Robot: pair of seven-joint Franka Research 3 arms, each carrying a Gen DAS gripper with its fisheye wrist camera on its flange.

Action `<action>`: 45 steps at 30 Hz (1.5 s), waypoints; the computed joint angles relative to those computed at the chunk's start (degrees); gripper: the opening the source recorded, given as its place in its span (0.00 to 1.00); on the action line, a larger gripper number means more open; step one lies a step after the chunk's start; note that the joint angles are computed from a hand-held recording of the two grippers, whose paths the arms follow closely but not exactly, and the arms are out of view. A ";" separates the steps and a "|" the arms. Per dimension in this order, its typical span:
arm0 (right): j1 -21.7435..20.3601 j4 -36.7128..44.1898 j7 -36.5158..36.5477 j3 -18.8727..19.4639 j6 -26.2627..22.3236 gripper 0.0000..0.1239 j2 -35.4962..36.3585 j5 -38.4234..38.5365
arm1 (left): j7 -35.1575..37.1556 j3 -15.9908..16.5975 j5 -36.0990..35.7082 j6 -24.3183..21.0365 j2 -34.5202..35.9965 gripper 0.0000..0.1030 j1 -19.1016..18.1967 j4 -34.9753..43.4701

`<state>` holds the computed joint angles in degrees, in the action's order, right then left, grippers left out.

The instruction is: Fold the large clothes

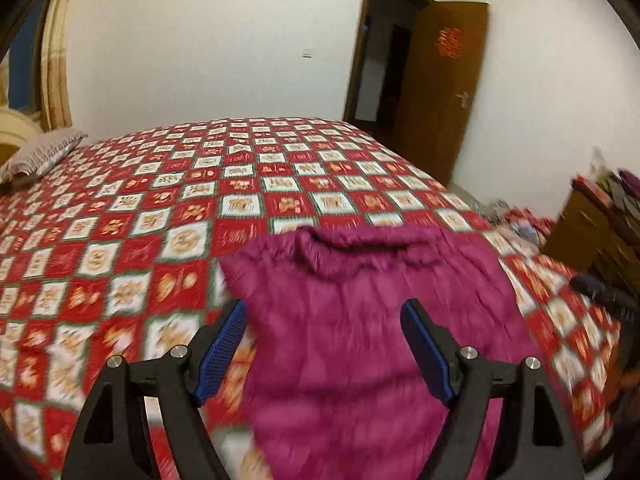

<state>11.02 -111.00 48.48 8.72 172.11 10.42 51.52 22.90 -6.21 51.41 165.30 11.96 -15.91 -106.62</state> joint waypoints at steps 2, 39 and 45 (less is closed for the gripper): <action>-1.26 -7.10 -3.13 -0.43 -1.57 0.56 -6.60 3.36 | -0.41 0.08 0.63 0.97 -5.25 0.77 -0.36 -6.96; 6.11 -35.04 0.56 -9.26 -9.74 0.17 -18.46 -7.32 | -11.93 -8.86 -8.07 12.59 -14.75 0.17 1.41 -36.75; 7.83 -36.13 -9.76 -11.74 -13.27 0.11 -23.47 7.19 | -23.92 -11.49 5.30 16.00 -15.56 0.08 5.49 -34.76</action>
